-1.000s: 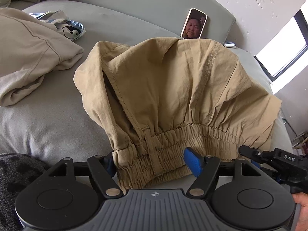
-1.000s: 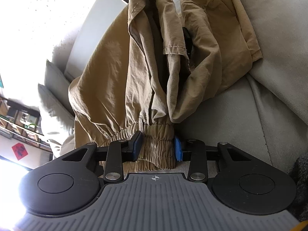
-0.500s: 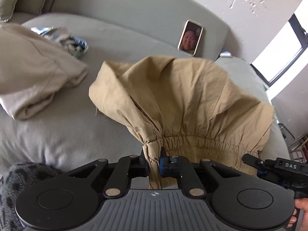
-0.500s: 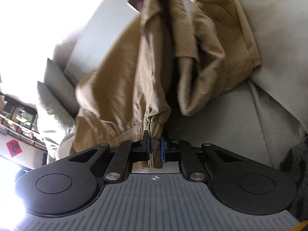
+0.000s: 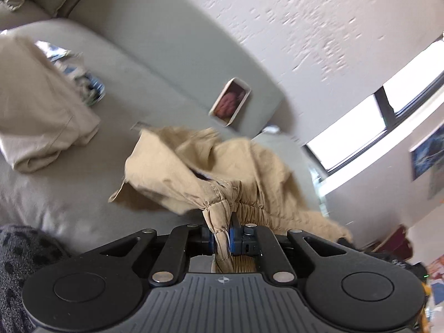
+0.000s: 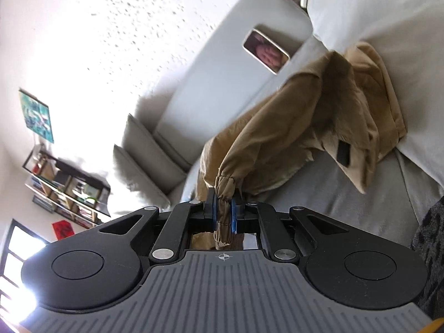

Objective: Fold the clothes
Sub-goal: 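Raise the khaki pants high by the waistband with both grippers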

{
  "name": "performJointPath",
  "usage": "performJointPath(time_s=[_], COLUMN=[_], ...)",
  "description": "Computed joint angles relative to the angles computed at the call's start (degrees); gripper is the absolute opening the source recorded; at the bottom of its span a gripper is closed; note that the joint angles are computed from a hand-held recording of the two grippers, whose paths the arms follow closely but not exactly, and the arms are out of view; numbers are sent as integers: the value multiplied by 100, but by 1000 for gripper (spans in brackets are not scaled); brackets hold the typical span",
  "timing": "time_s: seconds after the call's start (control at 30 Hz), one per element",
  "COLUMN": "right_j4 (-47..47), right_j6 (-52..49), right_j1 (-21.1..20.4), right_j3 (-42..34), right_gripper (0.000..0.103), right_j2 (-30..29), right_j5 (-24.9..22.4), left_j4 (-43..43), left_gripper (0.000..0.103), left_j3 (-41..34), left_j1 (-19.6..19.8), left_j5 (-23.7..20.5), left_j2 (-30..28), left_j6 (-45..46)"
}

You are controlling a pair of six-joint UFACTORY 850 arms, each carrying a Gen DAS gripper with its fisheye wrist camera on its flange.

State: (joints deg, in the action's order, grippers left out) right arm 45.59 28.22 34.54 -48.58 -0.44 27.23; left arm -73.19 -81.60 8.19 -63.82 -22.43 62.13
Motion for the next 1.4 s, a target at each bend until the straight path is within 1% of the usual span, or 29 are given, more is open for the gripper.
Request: performJointPath(time_s=[0.1, 0.17, 0.27, 0.37, 0.53, 0.67, 0.73, 0.8, 0.83, 0.87, 0.9, 0.93, 1.0, 1.03, 1.07, 1.1, 1.13, 1.17, 1.23, 1.27, 1.33, 1.37, 1.4], right_j4=[-14, -16, -59, 131, 608, 303, 114, 12, -18, 105, 234, 383, 967, 1293, 1701, 2128, 2316, 2463, 2375, 2175, 2016, 2043, 2165], right_j6=[59, -102, -571, -1503, -3284, -4000, -4245, -4378, -4402, -4412, -4431, -4454, -4545, -4663, -4881, -5182, -5606, -6016, -6835, -7028, -7429, -7618, -7674], right_j1=[125, 196, 322, 561, 1034, 1315, 1416, 1410, 1379, 1289, 1200, 1097, 659, 370, 96, -155, -307, -432, -419, -362, -183, -66, 13], right_j3=[86, -89, -6, -172, -648, -964, -1115, -1279, -1367, -1503, -1643, -1795, -2265, -2549, -2866, -3201, -3521, -3845, -4434, -4575, -4691, -4666, -4511], right_gripper=[9, 9, 9, 9, 9, 9, 10, 10, 10, 10, 10, 11, 11, 11, 10, 10, 10, 10, 10, 10, 10, 10, 10], right_j2=[222, 221, 626, 871, 1021, 1070, 1061, 1008, 972, 902, 830, 748, 451, 240, 7, -245, -494, -736, -1009, -1039, -974, -888, -755], right_j5=[305, 556, 903, 1226, 1957, 2449, 2632, 2709, 2709, 2601, 2493, 2356, 1646, 1264, 892, 577, 501, 459, 554, 610, 773, 876, 899], left_j4=[-437, -788, -1306, -1849, -2920, -3588, -3752, -3650, -3529, -3385, -3173, -2887, -2050, -1643, -1357, -1192, -1200, -1448, -2253, -2414, -2640, -2543, -2396], left_gripper=[7, 7, 7, 7, 7, 7, 7, 7, 7, 7, 7, 7, 7, 7, 7, 7, 7, 7, 7, 7, 7, 8, 8], left_j3=[36, 56, 77, 128, 90, 72, 16, -207, -385, -592, -894, -1258, -2293, -2869, -3357, -3768, -4050, -4094, -3935, -3798, -3568, -3441, -3237], left_j1=[132, 207, 299, 397, 532, 581, 536, 434, 340, 230, 60, -95, -397, -553, -709, -845, -918, -977, -968, -935, -865, -811, -724], left_j5=[-332, -536, -834, -1170, -1817, -1975, -1897, -1649, -1442, -1209, -871, -545, 54, 328, 637, 931, 1141, 1313, 1247, 1184, 1044, 931, 729], left_j2=[176, 317, 554, 839, 1205, 1477, 1546, 1490, 1400, 1278, 1044, 794, 139, -238, -537, -795, -914, -899, -757, -658, -485, -431, -382], left_j6=[218, 456, 857, 1312, 1823, 2097, 2191, 2132, 2036, 1936, 1843, 1612, 706, 286, 106, 128, 390, 892, 1847, 1994, 2175, 2055, 1879])
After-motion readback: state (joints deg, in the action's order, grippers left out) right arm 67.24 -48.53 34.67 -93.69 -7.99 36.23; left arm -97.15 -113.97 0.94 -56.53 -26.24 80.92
